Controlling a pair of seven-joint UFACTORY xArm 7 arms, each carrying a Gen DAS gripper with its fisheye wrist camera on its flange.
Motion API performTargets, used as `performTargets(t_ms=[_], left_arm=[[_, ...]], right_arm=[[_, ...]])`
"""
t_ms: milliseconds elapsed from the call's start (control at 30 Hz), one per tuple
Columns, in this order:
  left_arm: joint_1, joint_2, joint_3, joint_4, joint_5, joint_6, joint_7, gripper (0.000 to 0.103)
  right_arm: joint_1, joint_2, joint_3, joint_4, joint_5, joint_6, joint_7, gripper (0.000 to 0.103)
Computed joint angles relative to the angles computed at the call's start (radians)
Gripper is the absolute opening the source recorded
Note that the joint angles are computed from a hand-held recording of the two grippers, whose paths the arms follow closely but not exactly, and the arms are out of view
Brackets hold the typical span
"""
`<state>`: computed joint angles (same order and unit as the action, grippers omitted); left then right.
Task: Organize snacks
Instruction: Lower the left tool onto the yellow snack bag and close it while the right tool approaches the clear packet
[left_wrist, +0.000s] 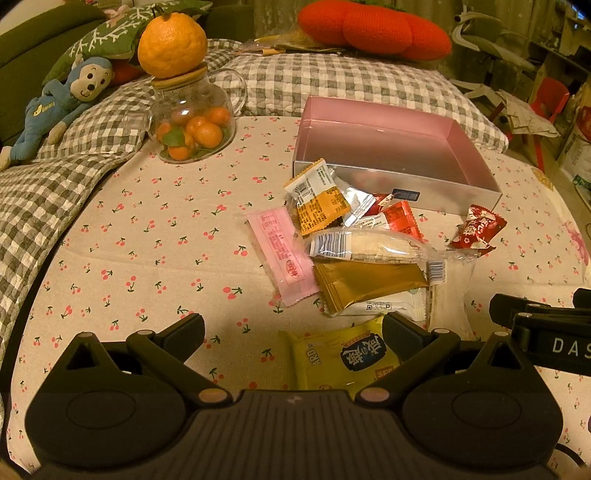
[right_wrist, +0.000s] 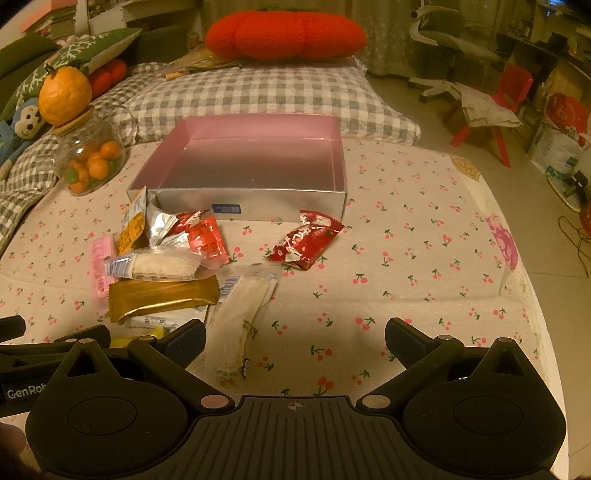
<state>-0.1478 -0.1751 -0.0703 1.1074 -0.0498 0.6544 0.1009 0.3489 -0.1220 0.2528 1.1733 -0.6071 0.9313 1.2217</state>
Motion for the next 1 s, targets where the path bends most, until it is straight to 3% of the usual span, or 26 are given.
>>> performTargets(t_ms=[300, 433, 600, 767, 833, 933, 1000], left_arm=[[0.0, 0.006, 0.006, 0.016, -0.014, 0.007, 0.021, 0.103], [-0.009, 0.025, 0.024, 0.055, -0.08, 0.03, 0.107, 0.103], [0.001, 0.077, 0.036, 0.139, -0.146, 0.108, 0.202, 0.103], [0.026, 0.113, 0.036, 0.182, -0.143, 0.148, 0.25, 0.102], [0.033, 0.126, 0.038, 0.194, -0.164, 0.17, 0.283, 0.101], [0.045, 0.151, 0.044, 0.219, -0.248, 0.231, 0.374, 0.097], [0.059, 0.171, 0.052, 0.237, -0.37, 0.292, 0.519, 0.092]], right_arm=[[-0.003, -0.014, -0.005, 0.003, 0.014, -0.013, 0.005, 0.103], [-0.014, -0.037, -0.015, 0.012, 0.036, -0.038, -0.049, 0.103], [-0.029, -0.059, -0.09, -0.022, 0.375, -0.171, -0.284, 0.103], [-0.061, -0.067, -0.088, -0.047, 0.479, -0.213, -0.333, 0.103], [-0.055, -0.062, -0.106, -0.061, 0.573, -0.248, -0.404, 0.103], [-0.047, -0.041, -0.121, -0.079, 0.697, -0.282, -0.499, 0.102], [-0.055, -0.033, -0.113, -0.094, 0.707, -0.3, -0.501, 0.102]])
